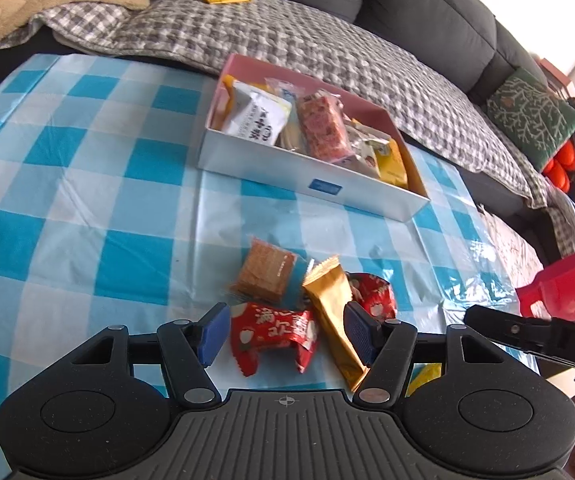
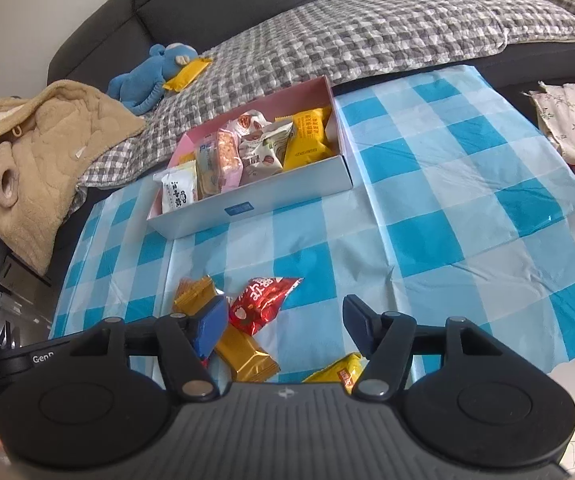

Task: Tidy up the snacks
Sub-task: 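Move both grippers back over the red snack packets on the cloth, then grasp a red snack packet with the left gripper while the right gripper grasps another red packet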

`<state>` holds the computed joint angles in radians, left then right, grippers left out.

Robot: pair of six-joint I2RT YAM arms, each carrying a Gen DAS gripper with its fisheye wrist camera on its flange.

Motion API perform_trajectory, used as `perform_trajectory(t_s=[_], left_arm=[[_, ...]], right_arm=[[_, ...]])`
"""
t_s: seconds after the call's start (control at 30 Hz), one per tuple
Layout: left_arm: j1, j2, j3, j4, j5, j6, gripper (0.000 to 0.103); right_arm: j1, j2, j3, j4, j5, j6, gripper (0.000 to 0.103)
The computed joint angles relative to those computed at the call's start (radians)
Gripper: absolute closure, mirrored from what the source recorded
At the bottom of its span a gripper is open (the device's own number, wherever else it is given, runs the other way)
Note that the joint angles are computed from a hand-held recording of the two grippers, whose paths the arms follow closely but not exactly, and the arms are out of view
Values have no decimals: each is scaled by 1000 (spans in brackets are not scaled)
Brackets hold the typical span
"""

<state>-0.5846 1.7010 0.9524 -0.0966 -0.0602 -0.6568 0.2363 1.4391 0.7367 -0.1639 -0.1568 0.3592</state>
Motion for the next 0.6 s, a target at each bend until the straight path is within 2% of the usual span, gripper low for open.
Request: perform_trajectory(t_s=[0.1,0.37,0.6], left_arm=[[-11,15,10,5,4,13,40],[-16,67,35,29,8,46,41],[-27,148,99,-33,-36,185,45]], right_arm=[[11,4,4,-15,29,-11,42],[7,33,11,-3,-13,33,44],[-22,57,8,27,-64,103,48]])
